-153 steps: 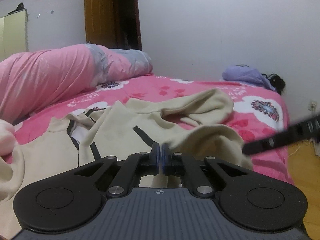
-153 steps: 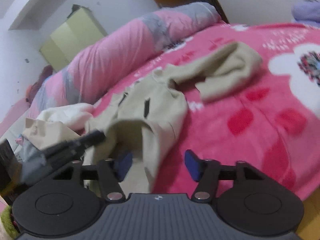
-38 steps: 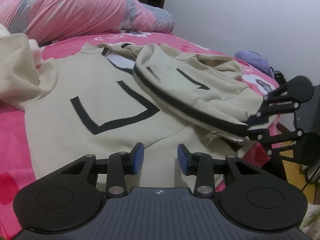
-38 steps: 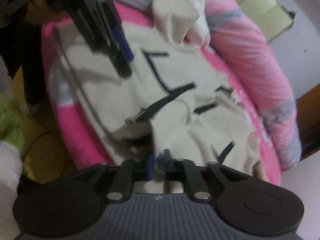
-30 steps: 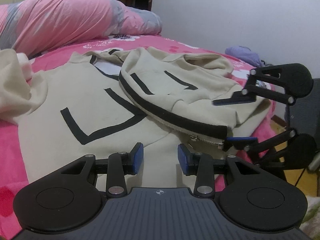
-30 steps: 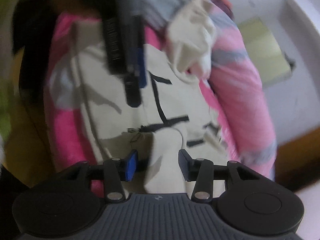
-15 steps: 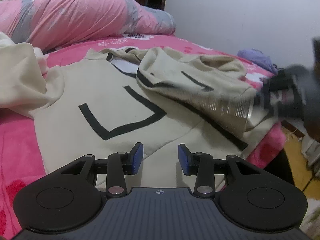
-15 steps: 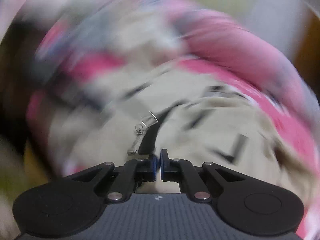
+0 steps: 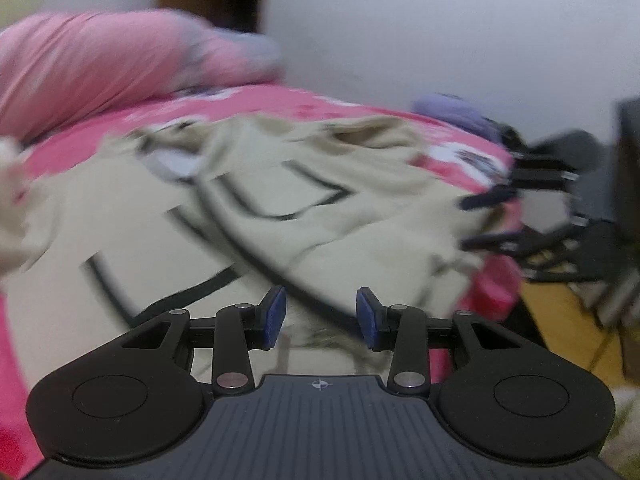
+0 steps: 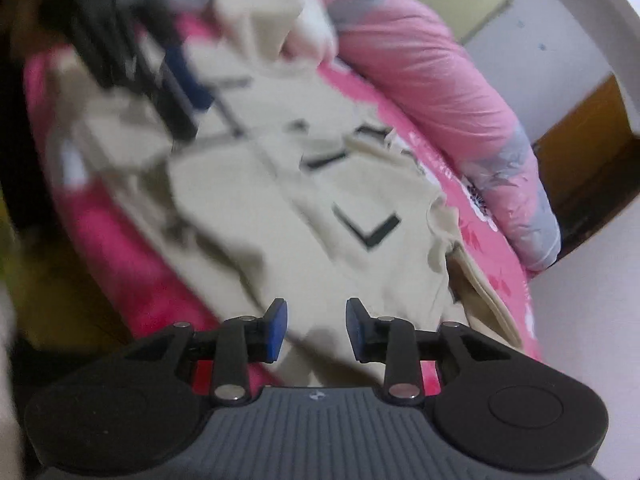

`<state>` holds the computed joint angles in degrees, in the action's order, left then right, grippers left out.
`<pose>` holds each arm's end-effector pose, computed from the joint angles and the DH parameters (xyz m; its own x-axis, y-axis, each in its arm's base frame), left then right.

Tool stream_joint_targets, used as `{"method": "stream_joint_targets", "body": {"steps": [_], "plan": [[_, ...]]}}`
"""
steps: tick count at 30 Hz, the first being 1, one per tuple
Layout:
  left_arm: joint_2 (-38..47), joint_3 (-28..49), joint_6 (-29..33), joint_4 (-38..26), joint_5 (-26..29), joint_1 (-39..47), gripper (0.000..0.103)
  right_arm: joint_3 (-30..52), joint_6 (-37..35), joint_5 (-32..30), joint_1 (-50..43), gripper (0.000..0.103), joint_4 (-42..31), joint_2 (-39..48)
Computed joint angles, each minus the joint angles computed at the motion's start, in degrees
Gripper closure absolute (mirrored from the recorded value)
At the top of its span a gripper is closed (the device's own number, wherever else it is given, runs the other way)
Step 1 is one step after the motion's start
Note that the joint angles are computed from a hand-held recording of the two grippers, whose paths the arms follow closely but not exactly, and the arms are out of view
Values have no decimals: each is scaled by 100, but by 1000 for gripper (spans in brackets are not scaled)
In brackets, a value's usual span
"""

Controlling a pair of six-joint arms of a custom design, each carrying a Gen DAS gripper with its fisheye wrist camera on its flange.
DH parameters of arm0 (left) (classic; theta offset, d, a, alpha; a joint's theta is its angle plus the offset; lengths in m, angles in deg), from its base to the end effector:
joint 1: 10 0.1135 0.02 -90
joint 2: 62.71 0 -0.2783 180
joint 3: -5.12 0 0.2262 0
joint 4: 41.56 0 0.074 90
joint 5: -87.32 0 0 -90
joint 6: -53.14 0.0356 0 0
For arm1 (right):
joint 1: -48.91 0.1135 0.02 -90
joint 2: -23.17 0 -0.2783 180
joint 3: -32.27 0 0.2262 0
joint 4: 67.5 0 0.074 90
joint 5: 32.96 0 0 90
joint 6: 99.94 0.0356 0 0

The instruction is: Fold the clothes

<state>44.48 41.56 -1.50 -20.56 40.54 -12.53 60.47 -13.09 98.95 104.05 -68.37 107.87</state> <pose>0.2401 -0.0350 0.0895 -0.3474 0.4375 -0.8294 0.8280 0.5583 -0.0523 0.1186 0.1286 0.1174 -0.4584 -0.7296 -0.5075 -0.4306 0.6818 -0.5913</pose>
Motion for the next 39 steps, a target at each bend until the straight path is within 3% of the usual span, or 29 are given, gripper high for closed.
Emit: {"method": "stream_joint_targets", "body": {"steps": [6, 8, 9, 13, 17, 20, 22, 25, 28, 31, 36, 39], "plan": [[330, -506, 449, 1212, -1114, -1086, 65, -203, -878, -98, -267, 68, 928, 712], [479, -591, 565, 1546, -1458, -1326, 65, -208, -992, -3, -170, 68, 754, 650], [519, -623, 649, 1647, -1540, -1377, 65, -201, -875, 160, 48, 66, 604, 687], [592, -673, 1060, 1708, -1629, -1388, 65, -443, -1237, 377, 2, 62, 1277, 981], [688, -687, 1203, 1786, -1819, -1443, 77, -559, -1259, 539, -310, 73, 1808, 933], [639, -645, 914, 1730, -1725, -1409, 93, -681, -982, 524, -469, 83, 1651, 406], [641, -727, 805, 1953, -1670, -1418, 98, -754, -860, 422, -482, 102, 1483, 133], [614, -930, 871, 2376, -1506, -1392, 101, -792, -800, 521, -332, 102, 851, -408], [282, -842, 1281, 1731, -1107, -1273, 101, -688, -657, 462, -341, 103, -229, -1408], [213, -679, 1680, 1195, -1091, -1410, 101, -531, -393, 369, -247, 103, -1041, -1762], [590, -615, 2002, 1391, -1350, -1604, 101, -690, -72, 378, -76, 103, -470, -769], [328, -711, 2036, 1237, -1320, -1535, 101, -638, 53, 407, -17, 102, -435, -690]]}}
